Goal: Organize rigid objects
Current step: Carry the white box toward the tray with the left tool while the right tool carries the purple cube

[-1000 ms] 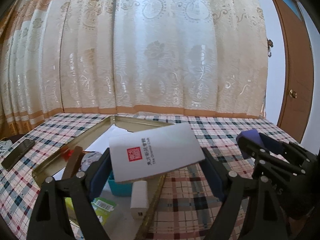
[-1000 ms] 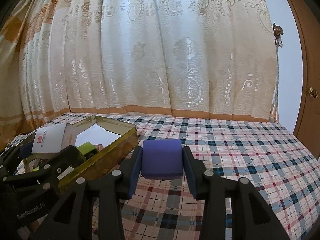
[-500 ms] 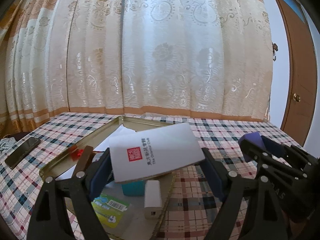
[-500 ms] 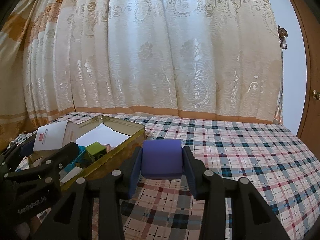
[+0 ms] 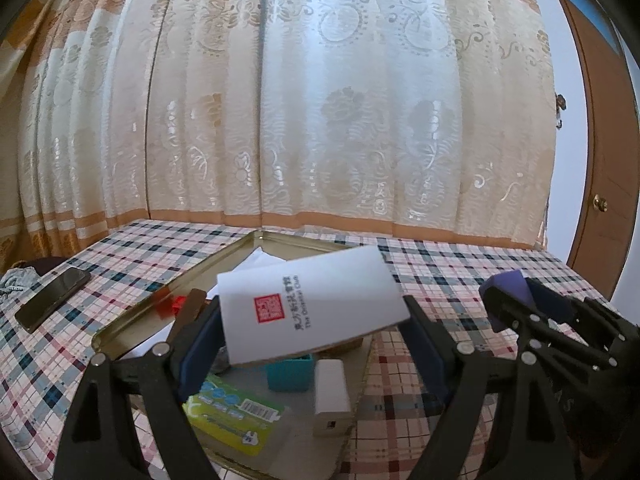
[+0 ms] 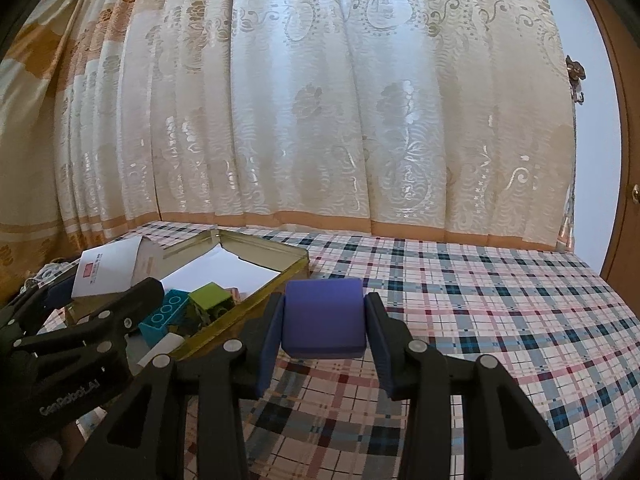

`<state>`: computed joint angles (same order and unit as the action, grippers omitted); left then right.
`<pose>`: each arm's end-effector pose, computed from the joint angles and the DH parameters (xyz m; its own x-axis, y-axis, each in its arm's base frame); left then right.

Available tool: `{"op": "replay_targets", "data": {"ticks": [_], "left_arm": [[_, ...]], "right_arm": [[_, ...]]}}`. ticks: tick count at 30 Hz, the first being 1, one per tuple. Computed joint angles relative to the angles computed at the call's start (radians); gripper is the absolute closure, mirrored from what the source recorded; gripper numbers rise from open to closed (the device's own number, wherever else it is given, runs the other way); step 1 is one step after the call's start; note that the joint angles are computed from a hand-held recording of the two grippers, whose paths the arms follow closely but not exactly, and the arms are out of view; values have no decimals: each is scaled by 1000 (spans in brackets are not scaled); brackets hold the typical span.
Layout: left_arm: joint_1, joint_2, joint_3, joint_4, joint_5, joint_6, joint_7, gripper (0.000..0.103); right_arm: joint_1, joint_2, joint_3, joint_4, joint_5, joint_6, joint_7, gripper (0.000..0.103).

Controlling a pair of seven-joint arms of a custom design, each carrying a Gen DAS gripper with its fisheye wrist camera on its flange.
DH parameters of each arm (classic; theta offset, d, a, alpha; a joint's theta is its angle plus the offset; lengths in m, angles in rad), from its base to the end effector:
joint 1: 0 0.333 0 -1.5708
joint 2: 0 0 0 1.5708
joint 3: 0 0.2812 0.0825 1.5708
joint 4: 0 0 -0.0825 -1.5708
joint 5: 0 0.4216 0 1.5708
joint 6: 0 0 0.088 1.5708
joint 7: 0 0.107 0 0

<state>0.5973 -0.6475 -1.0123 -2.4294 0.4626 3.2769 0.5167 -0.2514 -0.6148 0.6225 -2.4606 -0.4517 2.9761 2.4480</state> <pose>0.4413 -0.2938 0.4892 -0.1586 -0.9864 0.0436 -0.3326 0.0118 -0.9430 0.4415 0.2346 0.5344 0.0121 -0.9999 -0.0065 -0.4411 0.0005 -0.8975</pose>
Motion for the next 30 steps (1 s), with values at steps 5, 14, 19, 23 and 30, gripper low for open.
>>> {"op": "replay_targets", "data": {"ticks": [5,14,19,23,30], "left_arm": [[-5,-6,10,-9,-3,2,-1,18],[-12,-14,26,-23,-12,5,-1,18],[-17,-13,37,-31,-17,7,1,18],[-27,-13,56,-39,-19,-2,4,18],[-41,-26,113,-73,-23,-1,11,18]], "right_arm": [[1,5,9,6,-4,3,3,60],[10,31,10,25,-11,5,-1,60],[19,48,8,37,-23,3,-3,60],[44,74,-7,52,-30,-5,-19,60],[105,138,-51,89,-51,-11,-54,60]]}}
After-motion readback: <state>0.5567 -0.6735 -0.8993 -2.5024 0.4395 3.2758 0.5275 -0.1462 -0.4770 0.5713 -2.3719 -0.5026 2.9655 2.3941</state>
